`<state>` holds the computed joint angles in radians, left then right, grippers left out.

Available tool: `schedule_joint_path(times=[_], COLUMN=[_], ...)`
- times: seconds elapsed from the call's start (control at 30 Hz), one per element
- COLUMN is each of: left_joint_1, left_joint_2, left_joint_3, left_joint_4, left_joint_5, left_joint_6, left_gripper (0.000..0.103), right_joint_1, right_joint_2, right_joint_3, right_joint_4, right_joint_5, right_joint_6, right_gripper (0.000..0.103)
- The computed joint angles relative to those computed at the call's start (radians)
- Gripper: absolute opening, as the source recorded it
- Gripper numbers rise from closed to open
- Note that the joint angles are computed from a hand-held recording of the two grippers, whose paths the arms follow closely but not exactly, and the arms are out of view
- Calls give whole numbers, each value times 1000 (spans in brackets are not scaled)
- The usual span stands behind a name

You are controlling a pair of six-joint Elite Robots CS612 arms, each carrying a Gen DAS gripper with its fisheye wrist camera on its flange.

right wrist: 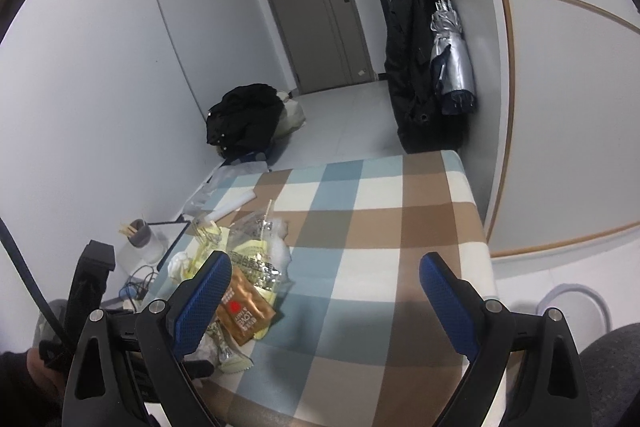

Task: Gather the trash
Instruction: 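Grasp the white tissue with the left tool while the right tool grasps a small wrapper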

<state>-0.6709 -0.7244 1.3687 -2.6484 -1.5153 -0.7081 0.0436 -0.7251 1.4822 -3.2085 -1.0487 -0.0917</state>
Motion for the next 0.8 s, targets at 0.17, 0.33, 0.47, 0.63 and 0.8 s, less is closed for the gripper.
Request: schedule_joint_path(times=[0.17, 0.33, 0.47, 0.63, 0.8], left_joint_1=[-8, -13, -15, -14, -16], left_joint_2=[-4, -7, -3, 9, 9], left_joint_3=[3, 9, 6, -14, -13], left_joint_4=[12, 18, 15, 25, 10], left_joint_5=[24, 50, 63, 58, 66], left_joint_6=[5, 11, 11, 13, 15], left_gripper=[84, 69, 47, 15, 8], right_joint_1=[-7, -11, -13, -11, -7], right_joint_2=[3, 3, 3, -1, -6], right_joint_3=[-3, -2, 1, 8, 16], right_joint_4=[4, 2, -1, -7, 8], right_joint_5=[25, 38, 46, 42, 30], right_joint_6=[14, 23, 28, 10, -17], right_gripper=[96, 96, 96, 96, 96])
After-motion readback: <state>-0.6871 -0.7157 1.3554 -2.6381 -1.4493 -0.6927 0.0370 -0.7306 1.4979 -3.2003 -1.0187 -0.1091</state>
